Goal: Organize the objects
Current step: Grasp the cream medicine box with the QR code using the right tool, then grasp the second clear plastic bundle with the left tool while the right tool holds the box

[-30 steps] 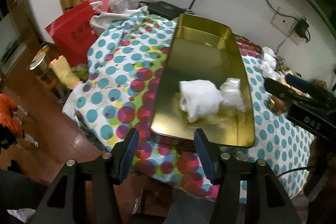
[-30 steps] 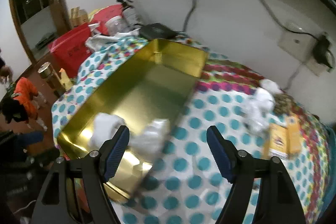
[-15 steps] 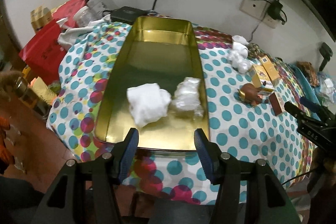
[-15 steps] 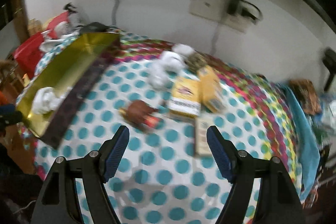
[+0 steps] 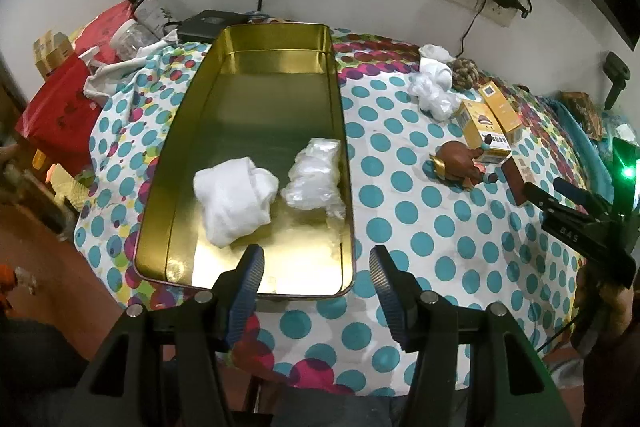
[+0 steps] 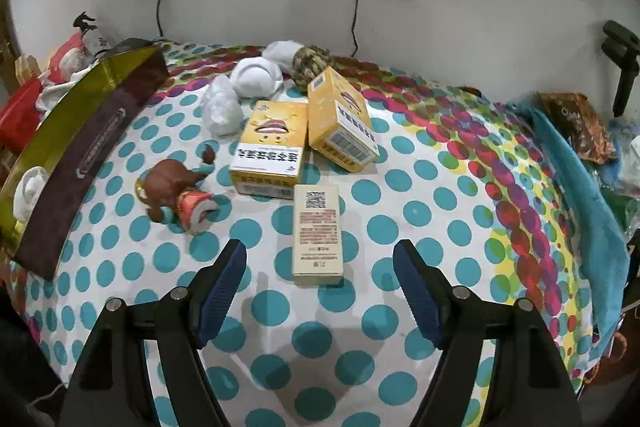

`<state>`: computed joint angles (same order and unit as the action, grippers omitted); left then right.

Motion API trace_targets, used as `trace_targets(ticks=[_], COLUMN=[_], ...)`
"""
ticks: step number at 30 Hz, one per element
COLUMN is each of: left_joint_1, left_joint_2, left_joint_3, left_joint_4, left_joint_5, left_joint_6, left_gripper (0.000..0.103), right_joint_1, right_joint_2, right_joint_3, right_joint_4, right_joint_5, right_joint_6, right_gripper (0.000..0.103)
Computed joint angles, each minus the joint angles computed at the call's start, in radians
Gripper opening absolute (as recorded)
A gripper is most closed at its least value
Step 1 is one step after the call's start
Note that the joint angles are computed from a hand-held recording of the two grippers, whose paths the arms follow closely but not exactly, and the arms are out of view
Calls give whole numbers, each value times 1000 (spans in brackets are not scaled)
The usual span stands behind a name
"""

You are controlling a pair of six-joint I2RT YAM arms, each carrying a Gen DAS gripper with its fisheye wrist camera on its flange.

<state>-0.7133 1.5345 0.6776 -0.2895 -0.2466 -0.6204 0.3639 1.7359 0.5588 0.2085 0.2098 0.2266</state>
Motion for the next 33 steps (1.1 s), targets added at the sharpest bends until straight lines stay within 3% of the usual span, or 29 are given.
trace_targets(ticks=[10,14,19,26,33], left_joint_1=[-29,-31,-44,-48,-28], left_joint_2=[114,157,208,268,328], left_joint_3=[92,125,171,238,320], left_joint_4=[0,9,5,-10,-31], left_joint_5=[13,53,67,61,53], left_joint_6=[2,-9,-11,-13,-1], left_gripper=[56,56,56,56,56], right_joint_1=[-17,-13,-16,-14,20], right_joint_2=[106,146,183,184,167], right_joint_3=[34,55,70,57,0], right_joint_4=[51,58,70,101,192], right_joint_5=[-17,-18,-27,-55,-18], right_joint_6=[-3,-7,-6,-10,0], right_gripper=[69,57,52,28,27])
